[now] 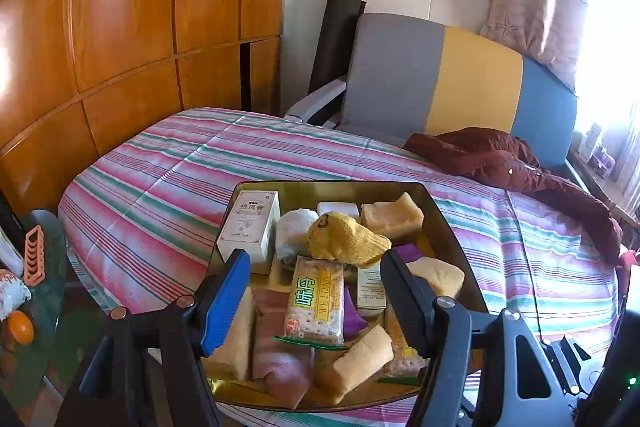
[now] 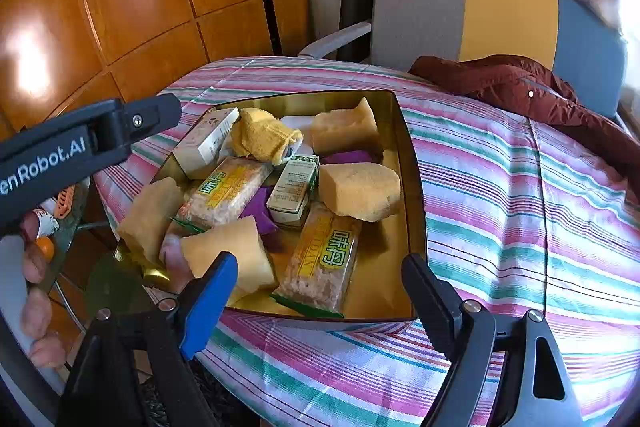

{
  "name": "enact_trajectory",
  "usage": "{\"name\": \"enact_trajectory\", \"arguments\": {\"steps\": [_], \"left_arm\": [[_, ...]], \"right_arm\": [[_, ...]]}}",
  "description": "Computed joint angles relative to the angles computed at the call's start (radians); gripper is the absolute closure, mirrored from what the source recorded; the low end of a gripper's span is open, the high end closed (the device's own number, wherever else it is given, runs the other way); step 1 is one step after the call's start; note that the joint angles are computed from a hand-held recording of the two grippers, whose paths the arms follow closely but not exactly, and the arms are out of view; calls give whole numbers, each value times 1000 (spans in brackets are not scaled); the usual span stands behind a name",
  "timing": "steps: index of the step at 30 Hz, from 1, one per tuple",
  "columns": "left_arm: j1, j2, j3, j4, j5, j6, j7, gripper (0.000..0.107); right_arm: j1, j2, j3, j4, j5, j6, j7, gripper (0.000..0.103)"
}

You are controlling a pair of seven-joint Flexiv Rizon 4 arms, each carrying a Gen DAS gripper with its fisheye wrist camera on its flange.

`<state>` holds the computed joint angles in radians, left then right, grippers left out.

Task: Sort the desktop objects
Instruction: 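Withdraw both open tools from the gold tray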

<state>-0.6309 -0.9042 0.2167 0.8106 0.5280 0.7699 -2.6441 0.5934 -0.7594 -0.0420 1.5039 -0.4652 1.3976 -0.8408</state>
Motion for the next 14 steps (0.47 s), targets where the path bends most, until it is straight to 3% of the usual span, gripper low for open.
{"name": "enact_trajectory", "arguments": {"steps": [4, 11, 14], "left_arm": [[-5, 2, 6, 1, 9, -6, -1, 38], [-11, 5, 13, 8, 33, 2, -14, 50], [2, 6, -3, 12, 19, 4, 2, 50]], "right_arm": [[9, 3, -11, 6, -6, -1, 8, 17], [23, 7, -34, 14, -25, 2, 26, 16], [42, 15, -76, 33, -33, 40, 68, 16]]}}
